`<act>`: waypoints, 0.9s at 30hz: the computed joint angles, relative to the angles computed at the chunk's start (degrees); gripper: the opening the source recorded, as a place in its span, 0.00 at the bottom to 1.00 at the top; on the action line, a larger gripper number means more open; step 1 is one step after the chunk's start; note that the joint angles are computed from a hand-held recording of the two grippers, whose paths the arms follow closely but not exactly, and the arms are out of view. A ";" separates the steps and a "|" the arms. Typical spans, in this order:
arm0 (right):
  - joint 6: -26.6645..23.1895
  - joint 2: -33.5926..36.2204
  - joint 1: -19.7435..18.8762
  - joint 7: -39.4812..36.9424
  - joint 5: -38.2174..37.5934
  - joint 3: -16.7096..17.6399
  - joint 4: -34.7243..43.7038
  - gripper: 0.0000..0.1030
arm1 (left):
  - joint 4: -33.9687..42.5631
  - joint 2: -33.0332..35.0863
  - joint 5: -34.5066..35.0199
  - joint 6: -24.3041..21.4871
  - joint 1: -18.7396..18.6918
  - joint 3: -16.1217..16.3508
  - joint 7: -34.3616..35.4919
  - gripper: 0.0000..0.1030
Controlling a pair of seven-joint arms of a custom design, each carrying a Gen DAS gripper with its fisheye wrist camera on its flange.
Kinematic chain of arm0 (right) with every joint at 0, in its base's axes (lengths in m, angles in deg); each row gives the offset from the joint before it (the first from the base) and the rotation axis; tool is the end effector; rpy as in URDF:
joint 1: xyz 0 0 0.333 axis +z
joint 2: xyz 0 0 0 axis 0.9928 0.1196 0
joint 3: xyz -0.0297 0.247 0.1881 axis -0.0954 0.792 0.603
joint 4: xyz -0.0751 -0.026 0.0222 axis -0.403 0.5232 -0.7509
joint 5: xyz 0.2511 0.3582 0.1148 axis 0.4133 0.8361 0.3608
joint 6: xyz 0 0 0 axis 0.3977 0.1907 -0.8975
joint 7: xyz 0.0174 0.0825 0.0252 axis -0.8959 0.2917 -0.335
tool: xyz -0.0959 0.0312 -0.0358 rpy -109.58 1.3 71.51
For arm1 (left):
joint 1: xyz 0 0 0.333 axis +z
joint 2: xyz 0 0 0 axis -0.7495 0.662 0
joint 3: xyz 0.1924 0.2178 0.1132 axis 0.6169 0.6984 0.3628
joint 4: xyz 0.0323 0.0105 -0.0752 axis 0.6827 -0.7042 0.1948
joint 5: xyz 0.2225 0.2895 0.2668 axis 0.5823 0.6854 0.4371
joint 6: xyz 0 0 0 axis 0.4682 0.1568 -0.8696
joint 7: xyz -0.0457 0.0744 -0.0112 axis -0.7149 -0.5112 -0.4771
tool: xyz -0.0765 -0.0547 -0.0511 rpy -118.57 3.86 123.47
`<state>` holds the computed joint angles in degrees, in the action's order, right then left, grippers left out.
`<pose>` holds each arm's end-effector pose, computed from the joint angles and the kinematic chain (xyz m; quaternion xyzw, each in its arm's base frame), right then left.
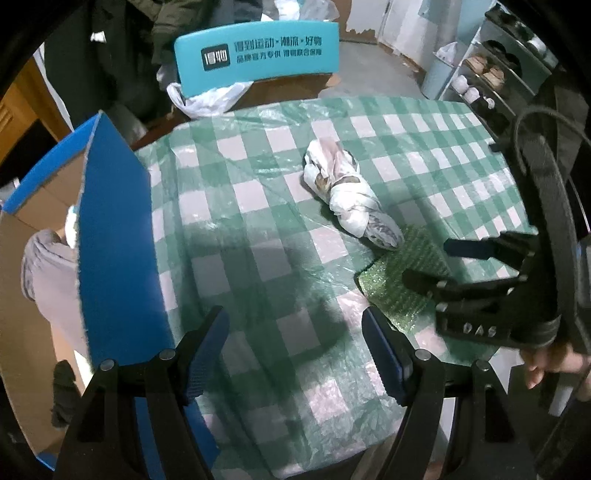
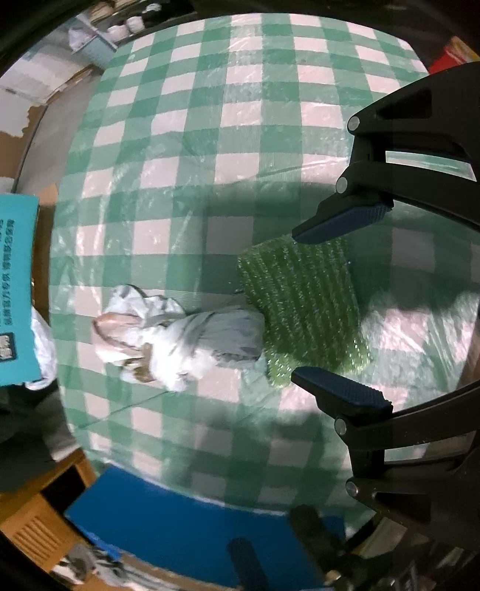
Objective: Organize soft objects
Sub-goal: 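Lower right gripper onto the green mesh insole and close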
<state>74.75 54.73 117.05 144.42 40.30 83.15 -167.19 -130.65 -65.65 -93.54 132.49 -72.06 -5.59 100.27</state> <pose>0.3873 0.4198 0.2964 -0.5879 0.7972 -0.0238 0.1351 0.4610 -0.4011 0.3479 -0.3940 0.9070 -0.1460 0.0282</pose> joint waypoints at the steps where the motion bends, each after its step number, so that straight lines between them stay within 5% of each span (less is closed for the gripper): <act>1: 0.36 0.36 -0.02 -0.45 0.59 0.02 -0.02 0.66 | 0.21 0.34 0.34 -0.05 -0.05 0.02 -0.28 0.74; 16: -2.70 4.56 1.70 1.92 -5.29 -0.14 2.21 0.65 | 4.57 6.77 6.01 -1.88 -1.59 0.68 -4.80 0.74; 18: -3.71 4.31 2.04 2.19 -6.21 0.00 2.15 0.56 | 5.46 7.49 5.70 -2.34 -1.60 0.67 -4.81 0.74; 22: -4.93 2.07 2.20 3.43 -6.04 0.24 0.15 0.19 | 7.17 8.71 4.92 -2.32 -1.87 0.48 -4.63 0.74; 27: -0.59 -3.23 1.08 4.75 -2.97 0.25 -6.27 0.16 | 9.60 10.42 3.23 -2.66 -2.32 0.17 -4.77 0.74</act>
<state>74.15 51.50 118.14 149.17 37.33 83.40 -173.46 -121.05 -55.24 -90.31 129.83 -74.39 -5.43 95.50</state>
